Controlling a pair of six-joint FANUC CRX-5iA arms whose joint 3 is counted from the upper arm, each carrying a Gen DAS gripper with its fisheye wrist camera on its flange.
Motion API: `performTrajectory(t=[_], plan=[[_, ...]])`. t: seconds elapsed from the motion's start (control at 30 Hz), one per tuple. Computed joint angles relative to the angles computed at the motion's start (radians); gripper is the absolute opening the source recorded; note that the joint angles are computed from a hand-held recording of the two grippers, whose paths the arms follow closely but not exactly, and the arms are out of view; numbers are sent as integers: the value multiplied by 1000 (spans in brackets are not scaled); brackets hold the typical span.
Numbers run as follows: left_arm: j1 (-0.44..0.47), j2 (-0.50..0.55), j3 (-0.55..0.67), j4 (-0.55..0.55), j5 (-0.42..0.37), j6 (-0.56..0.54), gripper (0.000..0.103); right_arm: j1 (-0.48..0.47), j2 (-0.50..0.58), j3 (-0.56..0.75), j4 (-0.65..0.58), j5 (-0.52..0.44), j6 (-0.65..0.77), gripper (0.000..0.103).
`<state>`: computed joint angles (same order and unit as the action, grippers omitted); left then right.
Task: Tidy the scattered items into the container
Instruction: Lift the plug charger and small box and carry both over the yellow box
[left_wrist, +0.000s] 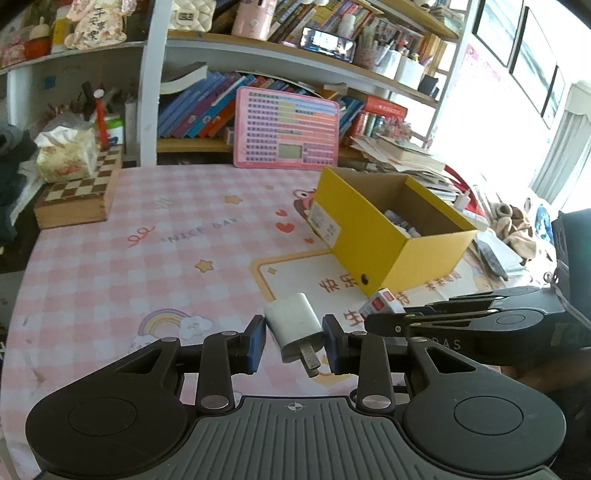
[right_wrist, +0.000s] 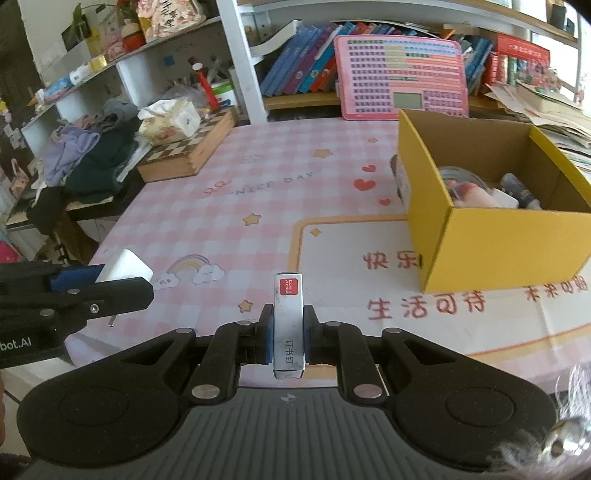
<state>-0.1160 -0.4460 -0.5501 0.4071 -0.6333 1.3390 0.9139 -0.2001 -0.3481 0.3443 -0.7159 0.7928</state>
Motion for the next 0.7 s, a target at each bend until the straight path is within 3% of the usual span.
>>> performTrajectory(t=[0.37,0.7], plan=[[-48,41,8,63,4,-83,32,0,-61,-71,85,-35,-129,14],[-121,131,57,104,27,-131,32,-43,-100,-96,88,-70,-138,14]])
